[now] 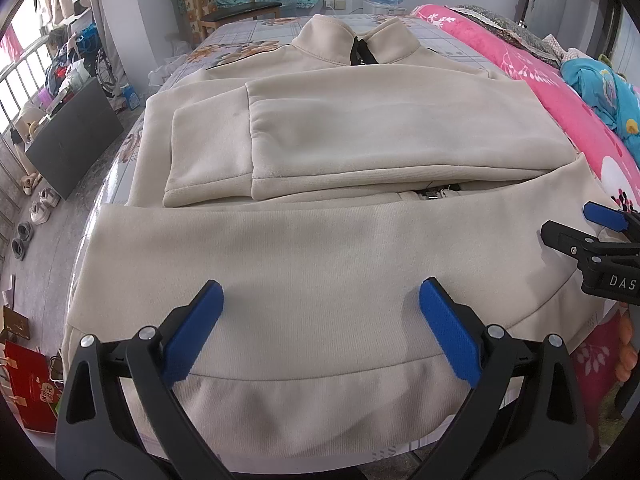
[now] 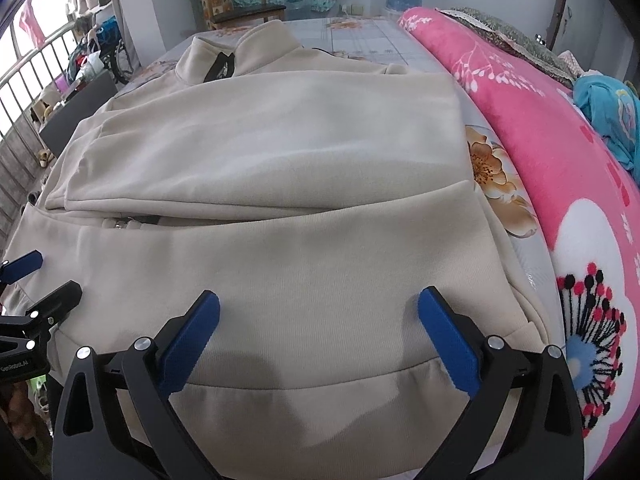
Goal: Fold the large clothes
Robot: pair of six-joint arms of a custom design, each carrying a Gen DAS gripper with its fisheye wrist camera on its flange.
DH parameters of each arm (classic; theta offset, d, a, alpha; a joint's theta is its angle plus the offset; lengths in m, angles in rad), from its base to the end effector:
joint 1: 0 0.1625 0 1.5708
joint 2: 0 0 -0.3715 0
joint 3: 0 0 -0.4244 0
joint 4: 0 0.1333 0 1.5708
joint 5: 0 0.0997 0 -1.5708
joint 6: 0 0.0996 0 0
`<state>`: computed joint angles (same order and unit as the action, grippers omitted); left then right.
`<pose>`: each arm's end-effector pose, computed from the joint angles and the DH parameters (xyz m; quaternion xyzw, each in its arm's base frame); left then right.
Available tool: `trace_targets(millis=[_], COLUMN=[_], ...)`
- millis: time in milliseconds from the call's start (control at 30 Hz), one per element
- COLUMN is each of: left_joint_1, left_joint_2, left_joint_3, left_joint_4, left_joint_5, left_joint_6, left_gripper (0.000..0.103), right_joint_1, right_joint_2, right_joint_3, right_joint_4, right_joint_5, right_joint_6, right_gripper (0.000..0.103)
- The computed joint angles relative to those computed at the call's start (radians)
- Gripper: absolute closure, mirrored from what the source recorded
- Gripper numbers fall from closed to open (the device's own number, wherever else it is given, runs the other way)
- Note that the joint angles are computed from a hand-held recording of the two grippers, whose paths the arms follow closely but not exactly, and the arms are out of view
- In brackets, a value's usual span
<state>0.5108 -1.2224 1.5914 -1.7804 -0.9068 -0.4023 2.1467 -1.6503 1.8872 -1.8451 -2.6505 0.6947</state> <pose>-0.4358 -0.4674 0.2653 0.3289 0.8835 -0.1609 0.2921 0.3020 -0.3815 0.3900 -0.0605 -0.8556 0.3179 0.4041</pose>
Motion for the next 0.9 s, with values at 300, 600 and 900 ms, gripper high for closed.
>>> trace_targets(millis=[300, 600, 900], left_joint_1=[0.001, 0.0, 0.0], left_joint_2=[-0.001, -0.011, -0.036], left_joint_3=[0.002, 0.014, -0.058], left_joint_4=[-0.003, -0.033, -0.225], left_joint_5=[-0.001, 0.027, 0.092], left_joint_6=[0.001, 0.015, 0.208], left_gripper=[0.008, 0.008, 0.008], right_joint_1=[-0.003, -0.004, -0.023], right_joint_2=[0.004, 0.0, 0.046], right_joint_3=[-0.011, -0.006, -0.145], right_joint_4=[0.023, 0.011, 0.207], right_joint_5=[0.011, 0.013, 0.119], right_joint_6=[0.016, 0.004, 0.012], right_gripper=[0.006, 0.006, 0.006])
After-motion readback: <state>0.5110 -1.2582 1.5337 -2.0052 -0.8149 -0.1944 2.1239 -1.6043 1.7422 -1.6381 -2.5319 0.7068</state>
